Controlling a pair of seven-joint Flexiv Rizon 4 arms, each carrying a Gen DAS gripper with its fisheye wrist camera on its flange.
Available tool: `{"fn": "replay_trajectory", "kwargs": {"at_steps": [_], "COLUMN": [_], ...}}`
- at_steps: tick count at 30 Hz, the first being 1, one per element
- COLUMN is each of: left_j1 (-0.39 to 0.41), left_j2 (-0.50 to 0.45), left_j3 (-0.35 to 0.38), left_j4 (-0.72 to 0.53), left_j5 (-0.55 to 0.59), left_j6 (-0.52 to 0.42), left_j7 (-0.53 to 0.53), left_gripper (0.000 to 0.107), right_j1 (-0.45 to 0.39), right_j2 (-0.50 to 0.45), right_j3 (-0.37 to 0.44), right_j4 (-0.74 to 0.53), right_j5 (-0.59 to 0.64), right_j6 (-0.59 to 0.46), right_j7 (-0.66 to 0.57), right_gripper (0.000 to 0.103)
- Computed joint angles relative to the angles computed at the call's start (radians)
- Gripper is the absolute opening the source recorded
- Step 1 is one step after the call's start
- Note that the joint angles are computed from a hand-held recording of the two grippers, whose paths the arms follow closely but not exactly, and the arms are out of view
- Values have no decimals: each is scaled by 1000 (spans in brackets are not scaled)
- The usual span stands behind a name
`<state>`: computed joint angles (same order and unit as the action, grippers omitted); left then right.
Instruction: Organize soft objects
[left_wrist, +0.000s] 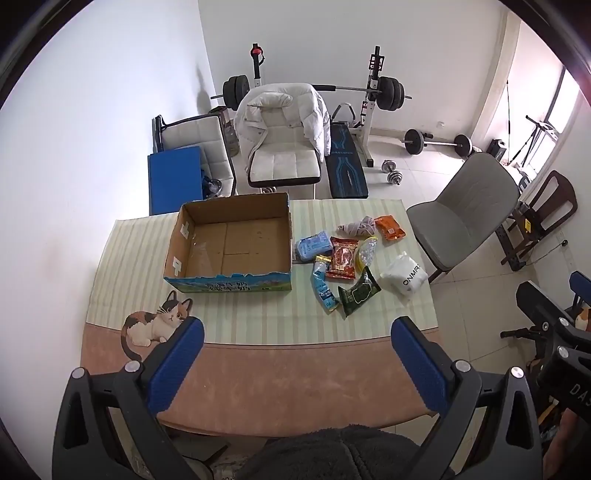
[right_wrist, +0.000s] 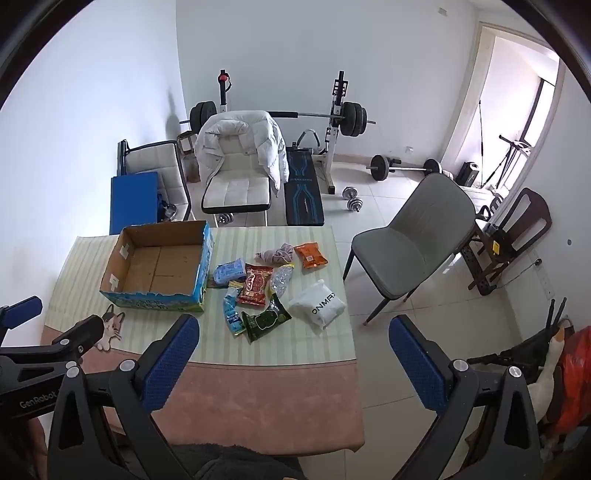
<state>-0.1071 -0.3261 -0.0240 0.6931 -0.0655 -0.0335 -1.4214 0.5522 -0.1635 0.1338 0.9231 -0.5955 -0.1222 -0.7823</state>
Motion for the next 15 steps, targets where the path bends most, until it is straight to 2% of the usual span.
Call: {"fn": "replay_trajectory", "kwargs": {"at_steps": [10, 15], "left_j1": [-5, -8], "left_j2": [-12, -3], "left_j3": [-2, -1], "left_j4": [-17, 3], "left_j5": [1, 3], "left_j6": [-26, -10], "left_j7": [-3, -1], "left_gripper": [103, 103], "right_j1": [0, -2], "right_j2": [-8, -14], "right_j3": [-1, -3], "right_j4": [-11, -6], "right_j5": [22, 32], "right_j6": [-26, -24], "right_j7": [-12, -11], "right_gripper": [103, 103]}}
